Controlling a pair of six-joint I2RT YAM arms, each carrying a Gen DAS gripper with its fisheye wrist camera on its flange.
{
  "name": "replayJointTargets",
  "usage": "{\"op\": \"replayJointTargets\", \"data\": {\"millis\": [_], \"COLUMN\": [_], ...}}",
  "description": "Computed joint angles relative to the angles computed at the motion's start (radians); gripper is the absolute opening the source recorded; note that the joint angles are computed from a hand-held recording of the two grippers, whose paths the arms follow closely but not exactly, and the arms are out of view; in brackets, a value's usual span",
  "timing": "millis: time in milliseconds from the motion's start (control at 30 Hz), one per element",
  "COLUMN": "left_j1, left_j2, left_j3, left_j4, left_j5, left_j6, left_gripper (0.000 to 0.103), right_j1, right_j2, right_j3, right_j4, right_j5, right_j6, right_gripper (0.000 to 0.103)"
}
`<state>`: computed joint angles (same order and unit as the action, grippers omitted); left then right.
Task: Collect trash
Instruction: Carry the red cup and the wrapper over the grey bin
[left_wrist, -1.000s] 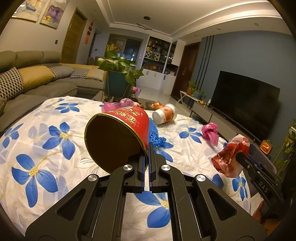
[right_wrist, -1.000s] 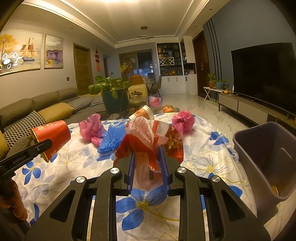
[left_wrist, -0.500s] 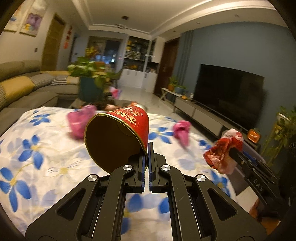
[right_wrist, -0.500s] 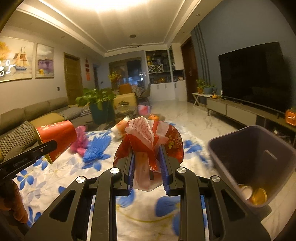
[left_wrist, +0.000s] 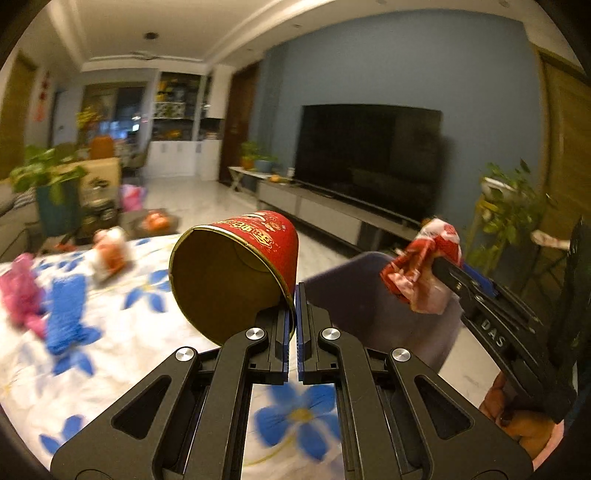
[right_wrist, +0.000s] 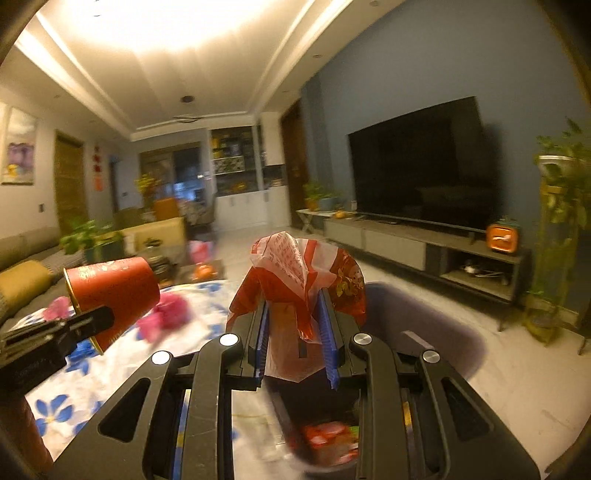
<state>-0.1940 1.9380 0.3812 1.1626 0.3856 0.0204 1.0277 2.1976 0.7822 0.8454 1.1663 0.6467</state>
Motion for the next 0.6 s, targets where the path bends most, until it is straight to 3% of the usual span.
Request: {"op": "replayJointTargets", "data": {"millis": [200,400,600], "left_j1": [-0.138,-0.177,-0.238], "left_j2": [0.088,0.153,0.188], "left_j3": [0.099,0.183,0.248], "left_j4": [-0.010,-0.048,-0.087], "left_j5": [-0.011,0.024,-0.011], "left_j6": [-0.010,-0.010,-0.008], "left_gripper": [0.002,0.002,0.002], "right_j1": [-0.051,-0.069,-0.071], "right_j2": [-0.004,0.013,0.017], "right_j3": [-0.066,-0.097,-0.089], "right_j4": [0.008,0.028,0.012], "right_j5": [0.001,0.003,0.012], "right_j6": [0.065,0.097,0.109], "right_gripper": [0.026,0.028,0.028]}}
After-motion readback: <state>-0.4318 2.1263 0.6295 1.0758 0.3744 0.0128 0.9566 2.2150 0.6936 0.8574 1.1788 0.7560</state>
